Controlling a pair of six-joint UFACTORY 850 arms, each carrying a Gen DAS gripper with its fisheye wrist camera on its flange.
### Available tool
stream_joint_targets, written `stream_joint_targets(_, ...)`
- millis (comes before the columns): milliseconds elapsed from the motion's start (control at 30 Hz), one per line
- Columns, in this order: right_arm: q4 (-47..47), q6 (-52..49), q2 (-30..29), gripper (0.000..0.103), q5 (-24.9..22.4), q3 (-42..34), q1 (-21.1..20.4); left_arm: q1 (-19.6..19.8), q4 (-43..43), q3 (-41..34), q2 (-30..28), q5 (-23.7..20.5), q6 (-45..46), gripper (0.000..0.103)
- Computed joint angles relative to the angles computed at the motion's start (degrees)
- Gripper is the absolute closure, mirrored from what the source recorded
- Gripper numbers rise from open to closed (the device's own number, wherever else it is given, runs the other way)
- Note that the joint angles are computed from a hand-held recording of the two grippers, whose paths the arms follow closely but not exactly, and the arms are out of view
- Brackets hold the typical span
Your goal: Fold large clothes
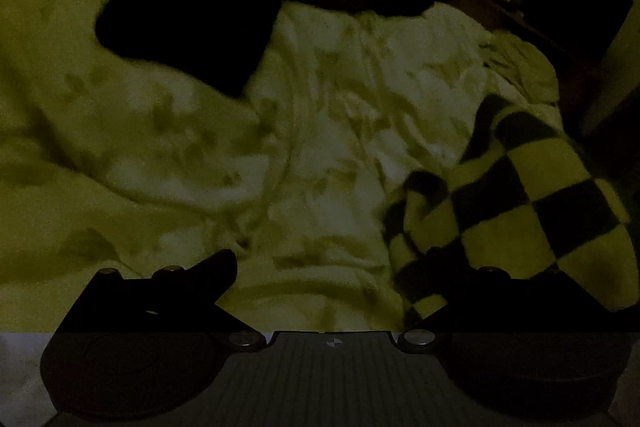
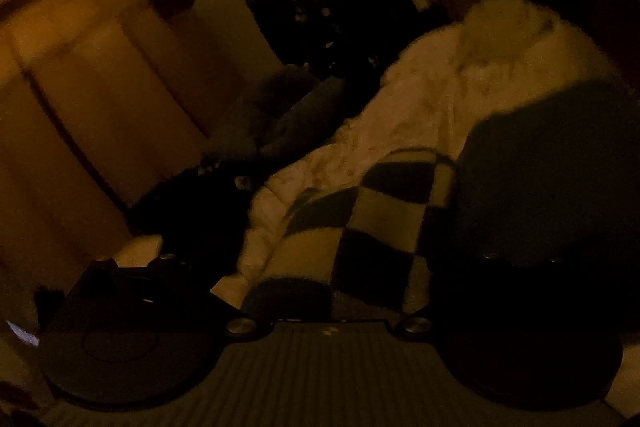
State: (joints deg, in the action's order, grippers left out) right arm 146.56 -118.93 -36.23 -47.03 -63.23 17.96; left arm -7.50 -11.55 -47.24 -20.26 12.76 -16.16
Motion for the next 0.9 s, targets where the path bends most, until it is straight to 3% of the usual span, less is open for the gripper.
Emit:
stream_joint_targets(67,0.49,0.44,-2.73,0.0,1.55,-4.08,0.02,0.43,7.19,-0.58,-1.07,-0.16,-6.91,0.0)
stream_joint_targets(200,5.86,-5.61,-8.23,0.007,19.68,-14.71,2.24,0.77,10.85,-1.1,-2.09,-0.39,-9.38,0.0)
stream_joint_targets(267,8.41,-7.16,-11.65,0.01,21.41,-18.45,2.6,1.06,14.68,-1.42,-2.44,-1.16,-12.7,0.0)
stream_joint_targets(333,12.8,-13.14,-13.58,0.019,21.0,-19.94,3.42,1.37,17.11,-1.44,-2.71,-1.22,-15.13,0.0)
stream_joint_targets(367,12.56,-13.98,-14.16,0.047,21.1,-20.42,3.82,1.55,18.62,-1.62,-2.94,-1.54,-16.83,0.0)
stream_joint_targets(400,11.83,-12.41,-14.42,0.085,19.35,-19.83,3.95,1.68,20.87,-1.92,-3.18,-2.07,-19.24,0.0)
stream_joint_targets(433,10.63,-9.41,-14.24,0.084,16.62,-18.62,3.85,1.8,22.88,-2.16,-3.36,-2.46,-21.32,0.0)
stream_joint_targets(533,4.54,1.06,-13.35,0.085,-0.08,-12.97,2.25,1.9,21.31,-1.67,-2.79,-2.0,-20.26,0.0)
stream_joint_targets(633,-1.44,6.46,-11.55,0.086,-15.15,-8.65,1.28,2.24,14.02,-0.05,-0.68,-0.78,-14.83,0.0)
stream_joint_targets(767,-6.29,1.82,-4.54,0.094,-33.62,-1.14,1.87,3.74,-4.52,5.98,8.08,3.88,0.67,0.0)
stream_joint_targets(833,-9.12,-2.04,0.99,0.094,-35.33,2.19,2.64,5.28,-7.13,10.49,14.58,8.43,1.05,0.0)
stream_joint_targets(900,-10.32,-7.02,6.0,0.094,-32.09,5.17,4.21,7.04,-5.33,14.17,19.93,11.19,-1.88,0.0)
